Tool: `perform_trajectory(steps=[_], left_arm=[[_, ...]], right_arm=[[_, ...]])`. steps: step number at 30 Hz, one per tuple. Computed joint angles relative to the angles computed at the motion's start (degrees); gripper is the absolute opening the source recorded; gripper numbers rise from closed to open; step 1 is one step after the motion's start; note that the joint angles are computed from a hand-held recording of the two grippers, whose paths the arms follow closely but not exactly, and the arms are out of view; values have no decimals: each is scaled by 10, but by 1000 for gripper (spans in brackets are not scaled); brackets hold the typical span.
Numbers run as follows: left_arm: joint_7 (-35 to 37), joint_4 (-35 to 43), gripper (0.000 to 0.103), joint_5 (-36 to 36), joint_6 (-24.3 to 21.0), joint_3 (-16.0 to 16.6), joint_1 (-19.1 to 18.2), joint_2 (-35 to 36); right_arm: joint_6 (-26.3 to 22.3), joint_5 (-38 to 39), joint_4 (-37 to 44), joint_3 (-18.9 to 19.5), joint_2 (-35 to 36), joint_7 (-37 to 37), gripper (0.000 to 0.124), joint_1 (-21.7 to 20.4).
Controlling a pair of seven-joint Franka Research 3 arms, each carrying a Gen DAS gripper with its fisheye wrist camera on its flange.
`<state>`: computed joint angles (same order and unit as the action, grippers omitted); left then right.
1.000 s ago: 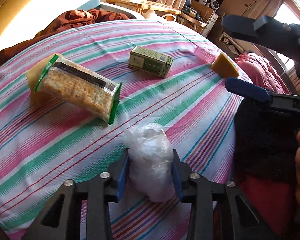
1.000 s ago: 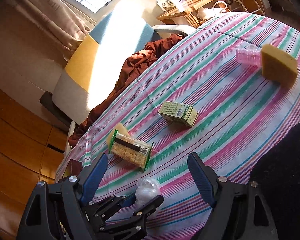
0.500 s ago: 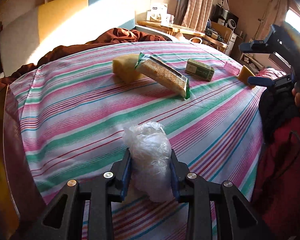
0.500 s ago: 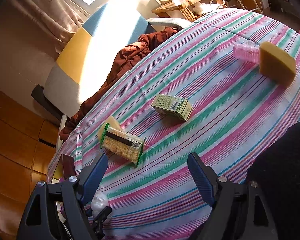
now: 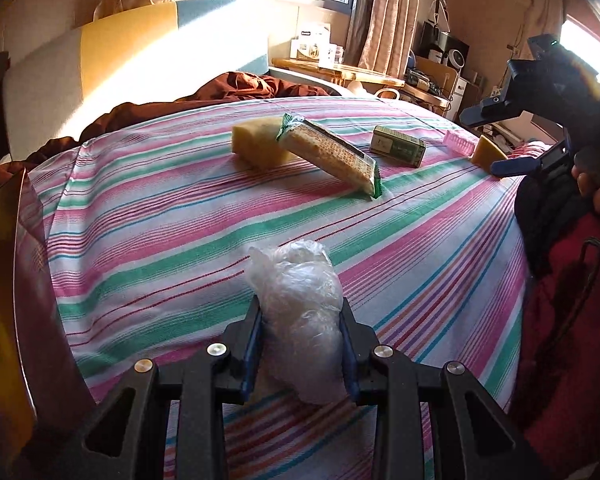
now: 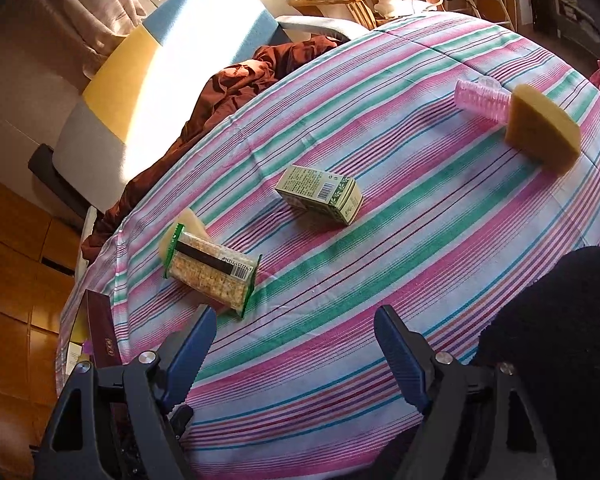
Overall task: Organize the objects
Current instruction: 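Grasp the green-edged cracker pack with the right tool while the left tool holds the bundle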
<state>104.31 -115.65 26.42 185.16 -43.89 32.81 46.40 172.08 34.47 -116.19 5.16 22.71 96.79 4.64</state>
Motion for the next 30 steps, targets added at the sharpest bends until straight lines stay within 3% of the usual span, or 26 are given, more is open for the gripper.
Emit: perform_trajectory(steps=[3, 7, 11, 16, 22, 24, 30], left_arm=[[5, -1, 33, 5, 2, -7, 8, 6], [7, -1, 33, 9, 3, -12, 14, 12], [7, 0, 33, 13, 5, -14, 17, 15], [7, 0, 34, 17, 5, -18, 22, 19], [10, 1, 34, 18, 1, -23, 27, 23], [12, 2, 34, 16, -1, -26, 28, 24], [20, 3, 35, 10, -6, -34, 34, 29]], right_arm=[[-35, -64, 13, -52, 4, 49, 82, 45], [-88, -148, 40, -87, 16, 95, 82, 75], [-146, -206, 76, -94, 32, 112, 83, 81], [-210, -244, 160, -73, 79, 69, 85, 77], [-307, -304, 331, -75, 184, 21, 86, 98], [-336, -345, 393, -101, 222, 28, 86, 122], [-460, -368, 609, -100, 353, -9, 86, 114]])
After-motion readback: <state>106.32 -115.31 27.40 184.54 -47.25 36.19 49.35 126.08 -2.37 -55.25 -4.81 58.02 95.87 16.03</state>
